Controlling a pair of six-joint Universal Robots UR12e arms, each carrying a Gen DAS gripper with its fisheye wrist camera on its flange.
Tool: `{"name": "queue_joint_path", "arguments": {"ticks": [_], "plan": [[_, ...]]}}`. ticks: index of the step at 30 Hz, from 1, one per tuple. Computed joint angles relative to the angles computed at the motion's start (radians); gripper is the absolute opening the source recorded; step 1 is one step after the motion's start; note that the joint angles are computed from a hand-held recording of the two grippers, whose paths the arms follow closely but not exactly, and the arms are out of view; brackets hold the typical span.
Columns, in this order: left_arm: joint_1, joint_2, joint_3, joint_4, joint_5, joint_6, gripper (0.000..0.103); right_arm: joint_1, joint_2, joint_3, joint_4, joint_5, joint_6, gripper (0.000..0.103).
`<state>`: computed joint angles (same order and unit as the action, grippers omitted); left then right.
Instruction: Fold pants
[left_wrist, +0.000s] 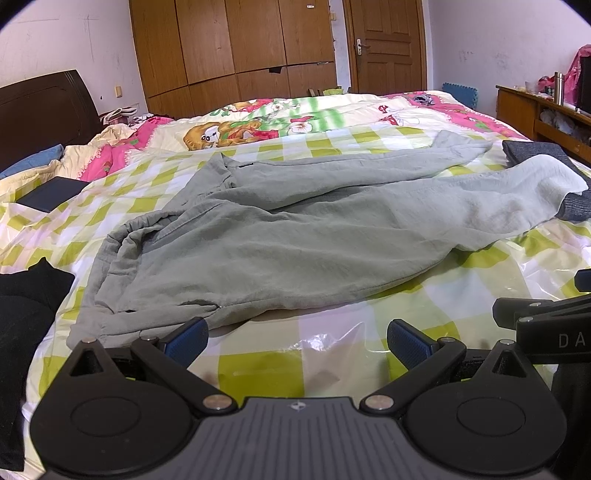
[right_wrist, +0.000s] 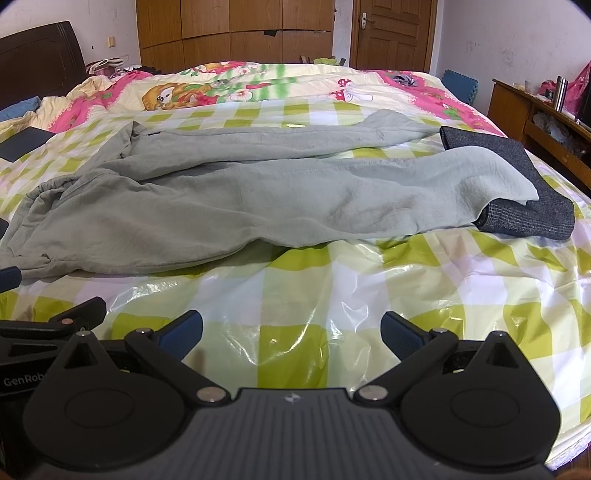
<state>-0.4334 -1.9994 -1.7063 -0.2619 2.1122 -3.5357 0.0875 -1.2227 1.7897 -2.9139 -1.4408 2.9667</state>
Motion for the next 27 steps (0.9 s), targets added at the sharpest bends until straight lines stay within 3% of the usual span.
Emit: {"name": "queue_joint_path", "arguments": {"ticks": [27], "plan": [[0.009, 0.003, 0.002, -0.038, 0.000, -0.033, 0.103, 0.006, 0.007, -0.020, 0.040, 0.017, -0.016, 0.102]]}}
